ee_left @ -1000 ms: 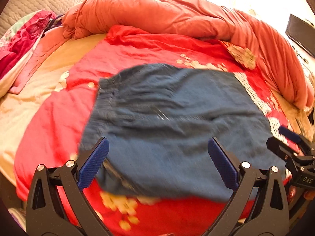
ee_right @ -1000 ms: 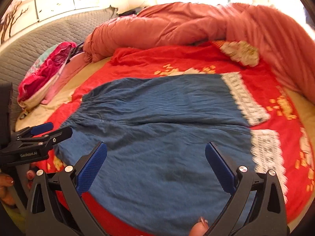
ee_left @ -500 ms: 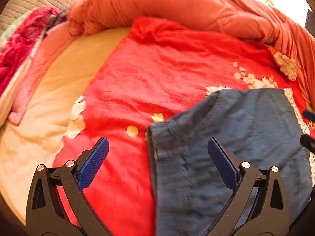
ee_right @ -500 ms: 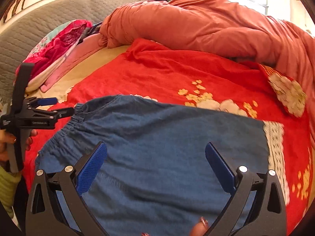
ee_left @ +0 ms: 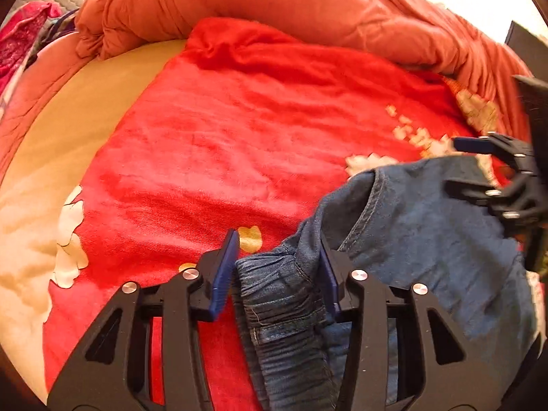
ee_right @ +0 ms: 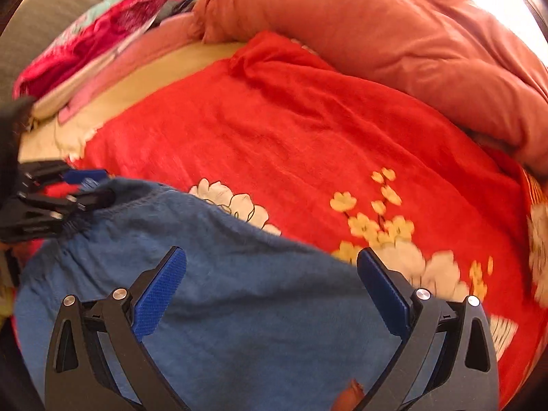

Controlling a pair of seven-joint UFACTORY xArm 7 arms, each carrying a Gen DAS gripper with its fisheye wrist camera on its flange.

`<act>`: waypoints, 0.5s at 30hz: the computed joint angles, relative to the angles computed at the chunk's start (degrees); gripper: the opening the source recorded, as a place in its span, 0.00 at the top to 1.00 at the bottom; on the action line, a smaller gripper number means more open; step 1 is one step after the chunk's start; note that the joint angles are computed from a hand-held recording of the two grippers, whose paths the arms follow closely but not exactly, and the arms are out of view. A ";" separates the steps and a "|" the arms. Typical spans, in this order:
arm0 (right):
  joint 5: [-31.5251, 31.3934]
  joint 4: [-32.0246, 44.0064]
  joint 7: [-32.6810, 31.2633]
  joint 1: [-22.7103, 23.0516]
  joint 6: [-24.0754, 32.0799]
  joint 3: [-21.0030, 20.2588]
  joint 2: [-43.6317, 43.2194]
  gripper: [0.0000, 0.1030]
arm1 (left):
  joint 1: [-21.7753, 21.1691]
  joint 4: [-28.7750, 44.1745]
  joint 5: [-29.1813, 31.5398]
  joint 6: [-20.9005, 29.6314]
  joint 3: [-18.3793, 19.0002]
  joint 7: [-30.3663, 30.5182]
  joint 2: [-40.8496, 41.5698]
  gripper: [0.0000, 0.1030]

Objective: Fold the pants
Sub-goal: 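Grasp the elastic waistband with the left tool while the right tool grasps the pant leg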

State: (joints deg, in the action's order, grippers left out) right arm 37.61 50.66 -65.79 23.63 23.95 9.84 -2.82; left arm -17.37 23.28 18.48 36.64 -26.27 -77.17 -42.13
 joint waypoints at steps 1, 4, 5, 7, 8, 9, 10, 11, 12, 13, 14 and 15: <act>-2.44 0.70 1.01 -0.06 0.58 0.21 0.66 0.04 | -0.05 -0.12 0.15 0.01 -0.08 -0.15 -0.71 0.67; -4.58 2.11 -0.63 0.27 0.75 1.02 1.87 0.04 | -0.06 1.04 1.47 1.78 -1.89 -0.23 -2.34 0.68; -4.80 2.27 -1.31 0.30 0.64 1.19 2.07 0.04 | -0.09 1.56 1.79 2.46 -2.43 -0.18 -2.51 0.68; -8.47 2.86 -0.33 0.48 -0.18 1.74 3.22 0.04 | 0.16 2.59 2.53 4.24 -3.59 -0.44 -2.56 0.68; -10.62 2.67 -0.28 0.65 -1.32 2.08 3.79 0.04 | 0.31 3.21 3.01 5.37 -4.24 -0.51 -2.43 0.68; -11.90 2.37 -0.96 0.70 -1.85 2.35 4.05 0.05 | 0.32 3.52 3.30 6.09 -4.62 -0.81 -2.42 0.68; -11.97 1.74 -2.81 0.79 -2.83 2.71 4.11 0.06 | -0.05 3.30 3.29 6.05 -4.34 -0.89 -2.65 0.68; -11.46 1.21 -4.38 0.89 -3.87 3.03 4.14 0.08 | -0.19 3.29 3.42 6.02 -4.33 -1.07 -2.69 0.68; -9.83 0.51 -7.21 0.99 -4.71 3.40 3.99 0.22 | -0.12 3.44 3.66 6.37 -4.58 -1.37 -2.70 0.68; -8.27 0.37 -9.40 0.98 -3.55 3.53 3.81 0.39 | -0.29 3.46 3.78 6.65 -4.60 -1.40 -2.72 0.68; -6.98 0.22 -10.71 0.94 -2.21 3.48 3.53 0.46 | -0.26 3.81 4.13 7.05 -4.74 -1.19 -2.37 0.68; -5.08 -0.34 -12.54 0.98 -1.45 3.44 3.03 0.59 | -0.13 4.16 4.55 7.60 -5.02 -1.15 -2.06 0.68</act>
